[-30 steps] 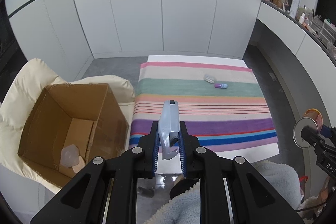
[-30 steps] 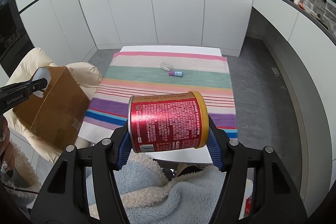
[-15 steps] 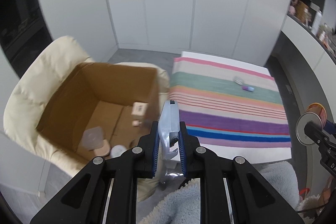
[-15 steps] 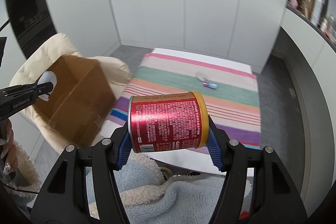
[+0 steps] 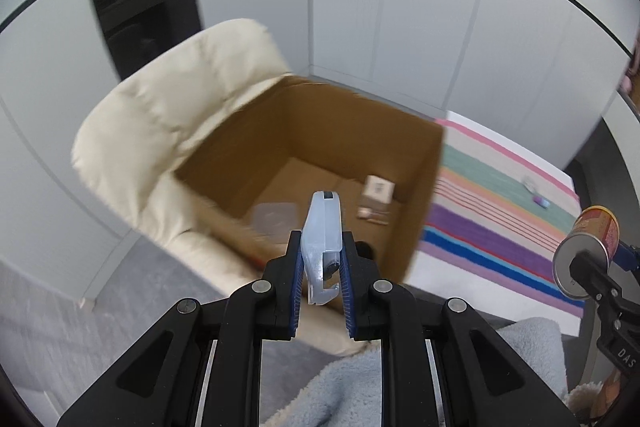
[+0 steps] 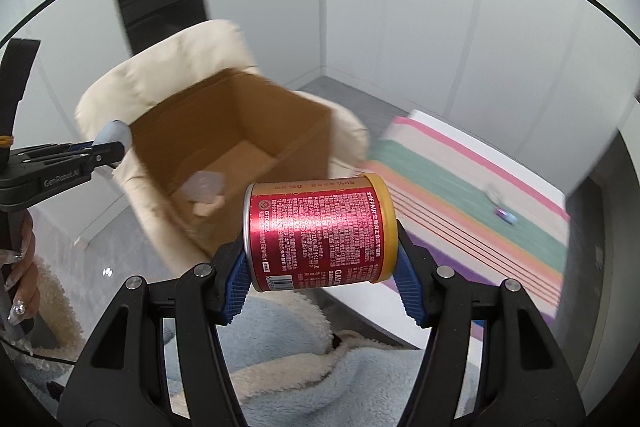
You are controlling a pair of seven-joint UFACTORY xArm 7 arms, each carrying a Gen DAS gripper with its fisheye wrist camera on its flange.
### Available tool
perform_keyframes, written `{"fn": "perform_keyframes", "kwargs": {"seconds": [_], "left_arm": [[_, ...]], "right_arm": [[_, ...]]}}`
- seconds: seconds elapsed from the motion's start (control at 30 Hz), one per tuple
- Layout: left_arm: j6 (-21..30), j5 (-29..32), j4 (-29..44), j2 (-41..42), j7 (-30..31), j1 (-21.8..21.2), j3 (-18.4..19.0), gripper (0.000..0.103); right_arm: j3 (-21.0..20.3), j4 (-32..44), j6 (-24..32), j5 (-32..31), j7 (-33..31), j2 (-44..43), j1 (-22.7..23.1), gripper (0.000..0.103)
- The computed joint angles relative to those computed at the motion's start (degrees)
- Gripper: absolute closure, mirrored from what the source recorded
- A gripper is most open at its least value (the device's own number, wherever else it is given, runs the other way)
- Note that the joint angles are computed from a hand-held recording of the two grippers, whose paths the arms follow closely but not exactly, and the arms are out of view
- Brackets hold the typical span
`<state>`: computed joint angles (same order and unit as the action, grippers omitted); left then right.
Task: Organize objects
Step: 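Carry the white item and red can over the cardboard box, then open the left tool dropping the white item while the right tool drops the red can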
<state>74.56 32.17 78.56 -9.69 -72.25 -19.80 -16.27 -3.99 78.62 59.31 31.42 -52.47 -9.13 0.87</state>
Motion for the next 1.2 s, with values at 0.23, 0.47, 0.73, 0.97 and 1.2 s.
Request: {"fn": "perform_keyframes", "kwargs": {"seconds": [0.23,0.47,0.73,0.97,1.2], "left_arm": [[1.6,-1.5,-6.4,-6.9,-1.6,2.7,0.2,0.086],[-0.2,1.5,-4.9,-4.7,0.7,5.5,0.2,0.085],[-4.9,2.3,-2.9,0.0,4.4,7.0,3.6,0.085],[-5.0,5.1,-0.6,4.9,6.8,7.4,5.9,0.085],[-6.8,3.6,-1.9,4.9,6.6,7.8,7.8,0.032]], "right_arm": [[3.3,-3.1,-0.5,0.3,-1.4,-2.1,4.7,0.039],[6.2,-2.5,-4.3,-2.5,0.2,1.1,8.4,0.039],[8.6,2.6,-7.4,-5.4,3.4,7.4,10.3,0.039],[10.6,7.1,-9.4,-8.9,6.9,13.2,11.2,0.039],[11.6,8.7,-10.0,-10.5,9.4,16.6,11.2,0.02]]}}
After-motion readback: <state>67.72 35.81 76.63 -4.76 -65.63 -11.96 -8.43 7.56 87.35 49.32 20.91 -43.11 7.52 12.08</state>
